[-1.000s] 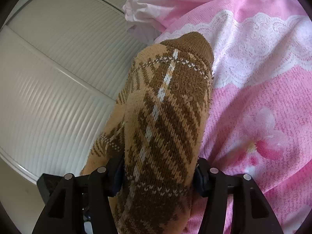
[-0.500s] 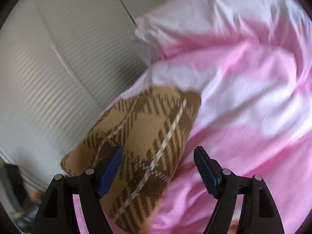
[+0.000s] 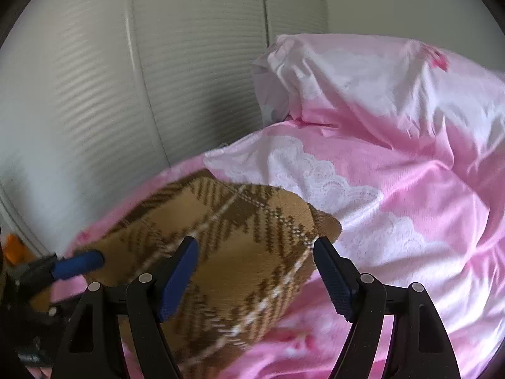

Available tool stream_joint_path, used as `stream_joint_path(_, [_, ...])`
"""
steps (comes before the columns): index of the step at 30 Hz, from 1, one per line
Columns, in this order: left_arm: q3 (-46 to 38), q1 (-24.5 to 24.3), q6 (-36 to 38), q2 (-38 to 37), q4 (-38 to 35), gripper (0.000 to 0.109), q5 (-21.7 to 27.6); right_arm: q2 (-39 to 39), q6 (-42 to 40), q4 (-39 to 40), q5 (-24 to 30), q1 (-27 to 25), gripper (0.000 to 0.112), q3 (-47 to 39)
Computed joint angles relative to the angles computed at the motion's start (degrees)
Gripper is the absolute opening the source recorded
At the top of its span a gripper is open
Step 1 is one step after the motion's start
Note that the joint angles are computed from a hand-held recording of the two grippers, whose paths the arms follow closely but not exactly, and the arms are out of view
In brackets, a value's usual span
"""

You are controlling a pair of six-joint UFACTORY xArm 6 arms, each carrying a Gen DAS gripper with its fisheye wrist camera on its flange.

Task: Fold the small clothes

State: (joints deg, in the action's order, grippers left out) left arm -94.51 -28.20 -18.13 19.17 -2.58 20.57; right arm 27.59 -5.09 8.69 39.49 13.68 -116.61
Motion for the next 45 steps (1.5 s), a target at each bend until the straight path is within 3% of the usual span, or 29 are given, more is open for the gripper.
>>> stream_joint_path(5, [0.0, 0.6, -2.9, 1.3, 1.9, 0.060, 0.3, 0.7, -2.4, 0.0, -0.2, 0.3, 0.076, 1.4])
stream_joint_path(11, [1.7, 1.3, -0.4, 1.8, -3.1, 0.051, -2.0, 4.8, -0.3, -3.5, 3.6, 0.6, 0.081, -2.9])
stream_joint_path(14, [0.1, 0.6, -6.1, 1.2, 5.9, 0.053, 0.8, 4.6, 0.5, -1.2, 3.3, 0.0, 0.082, -2.3])
stream_joint_path(19, [-0.4, -1.7, -17.3, -1.7, 21.1, 0.085, 5.4, -2.8, 4.2, -7.7, -3.8, 0.8, 0.083, 7.5])
stream_joint_path(26, [1.1, -6.3, -25.7, -9.2, 31.0, 0.090, 13.9, -19.9, 8.5, -8.9, -9.8, 0.0, 0.083, 25.2])
stream_joint_path(34, [1.8, -18.7, -34.1, -16.7, 41.0, 0.096, 23.4, -47.3, 15.3, -15.9, -9.4, -3.6, 0.084, 47.8])
stream_joint_path(40, [-2.4, -30.4, -37.0, -17.0, 43.7, 0.097, 30.1, -71.0, 13.4, -13.8, -0.7, -10.3, 0.084, 60.3])
stream_joint_path(45, [-6.3, -40.5, -42.1, -15.1, 49.4, 0.097, 35.2, -87.4, 6.4, -7.9, 10.5, -21.4, 0.084, 64.5])
